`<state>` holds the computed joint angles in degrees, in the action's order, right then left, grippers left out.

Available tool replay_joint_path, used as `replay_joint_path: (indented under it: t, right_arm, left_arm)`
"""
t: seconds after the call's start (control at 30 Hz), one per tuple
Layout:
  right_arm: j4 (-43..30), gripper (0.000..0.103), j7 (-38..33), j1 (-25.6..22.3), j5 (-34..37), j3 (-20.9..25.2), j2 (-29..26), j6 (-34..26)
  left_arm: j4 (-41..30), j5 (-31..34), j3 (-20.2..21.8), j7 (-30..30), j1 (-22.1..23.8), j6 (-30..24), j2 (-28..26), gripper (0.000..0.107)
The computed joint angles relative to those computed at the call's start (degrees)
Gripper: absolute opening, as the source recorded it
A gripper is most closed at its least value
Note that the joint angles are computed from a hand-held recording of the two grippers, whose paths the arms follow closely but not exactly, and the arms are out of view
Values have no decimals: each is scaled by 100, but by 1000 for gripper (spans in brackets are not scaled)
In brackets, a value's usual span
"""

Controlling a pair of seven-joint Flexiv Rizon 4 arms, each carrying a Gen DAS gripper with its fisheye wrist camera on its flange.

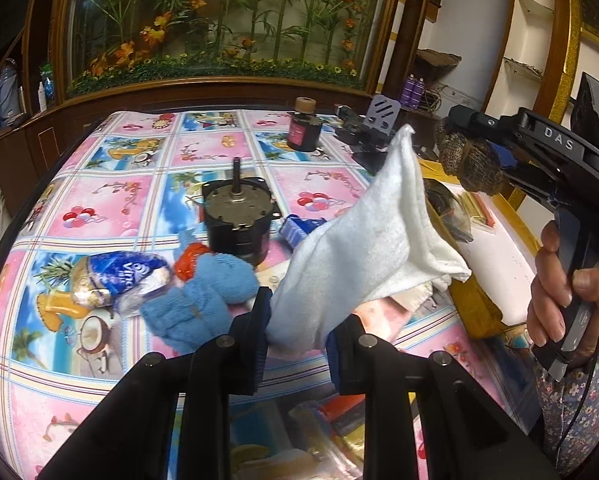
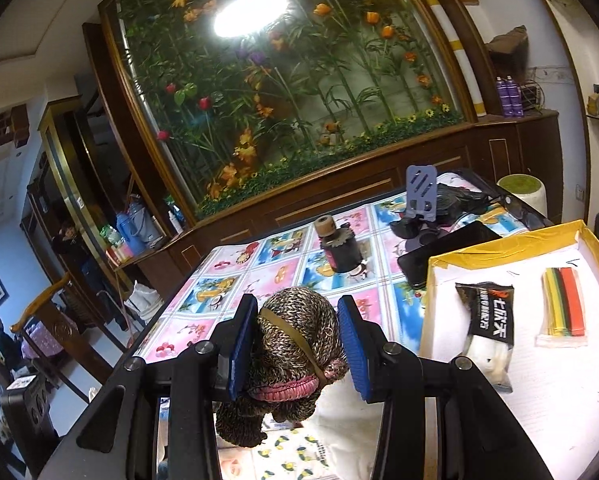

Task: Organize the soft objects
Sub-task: 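Carry the towel and knitted hat over the white box with both tools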

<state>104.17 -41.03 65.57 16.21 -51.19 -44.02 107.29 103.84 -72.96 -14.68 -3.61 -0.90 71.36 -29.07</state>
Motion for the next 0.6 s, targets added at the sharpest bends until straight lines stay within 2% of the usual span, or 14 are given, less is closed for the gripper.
replay_joint_path:
  t: [0.3,0.6]
  right_arm:
    - [433,45,350,219,277,-513,66,-31]
    - [1098,44,764,282,424,-874,334,-48]
  left_arm:
    - [45,100,-52,-22,-204,-185,77,22]
    - [-184,857,-138,-684,-495,-479,-27,22]
